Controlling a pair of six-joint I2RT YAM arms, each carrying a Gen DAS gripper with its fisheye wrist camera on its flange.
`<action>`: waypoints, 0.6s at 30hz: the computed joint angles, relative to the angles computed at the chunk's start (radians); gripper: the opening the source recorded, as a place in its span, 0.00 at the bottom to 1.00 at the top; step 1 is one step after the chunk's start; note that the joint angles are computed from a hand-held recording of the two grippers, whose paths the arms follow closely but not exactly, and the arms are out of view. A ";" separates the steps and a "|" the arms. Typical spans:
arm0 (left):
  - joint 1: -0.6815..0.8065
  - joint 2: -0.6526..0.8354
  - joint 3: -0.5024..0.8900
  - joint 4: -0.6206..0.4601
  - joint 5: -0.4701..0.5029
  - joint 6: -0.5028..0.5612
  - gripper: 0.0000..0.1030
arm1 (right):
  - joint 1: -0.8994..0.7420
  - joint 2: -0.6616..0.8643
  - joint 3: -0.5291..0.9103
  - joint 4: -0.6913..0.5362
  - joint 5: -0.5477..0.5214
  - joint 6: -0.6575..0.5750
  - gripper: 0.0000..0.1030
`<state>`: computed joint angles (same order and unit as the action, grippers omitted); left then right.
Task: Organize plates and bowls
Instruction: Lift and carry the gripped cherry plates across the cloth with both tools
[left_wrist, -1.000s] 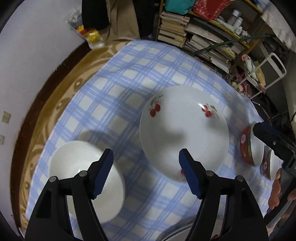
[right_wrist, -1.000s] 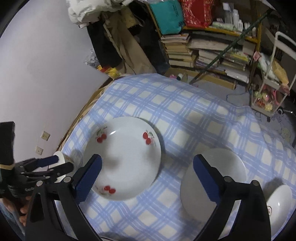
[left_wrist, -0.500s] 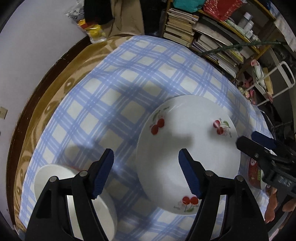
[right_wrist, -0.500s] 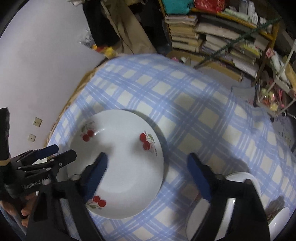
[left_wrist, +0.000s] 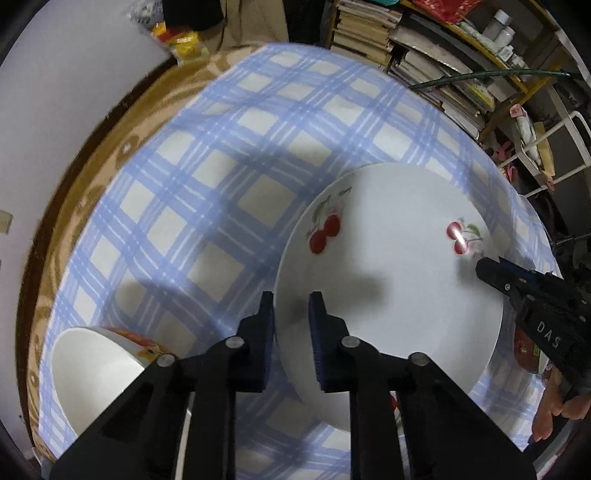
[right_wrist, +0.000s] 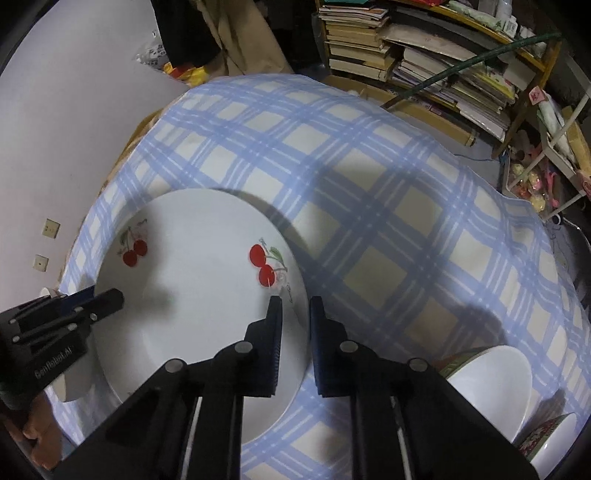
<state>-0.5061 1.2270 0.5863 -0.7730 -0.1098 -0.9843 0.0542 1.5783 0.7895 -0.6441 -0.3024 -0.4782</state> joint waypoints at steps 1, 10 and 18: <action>0.010 -0.011 -0.014 0.014 0.008 0.004 0.17 | 0.008 -0.002 -0.005 0.005 0.012 0.000 0.15; -0.054 -0.064 -0.001 -0.042 -0.049 -0.008 0.17 | -0.036 -0.025 0.022 -0.083 -0.027 -0.035 0.12; -0.243 -0.155 0.096 -0.230 -0.153 -0.141 0.17 | -0.123 -0.109 0.069 -0.249 -0.082 -0.114 0.11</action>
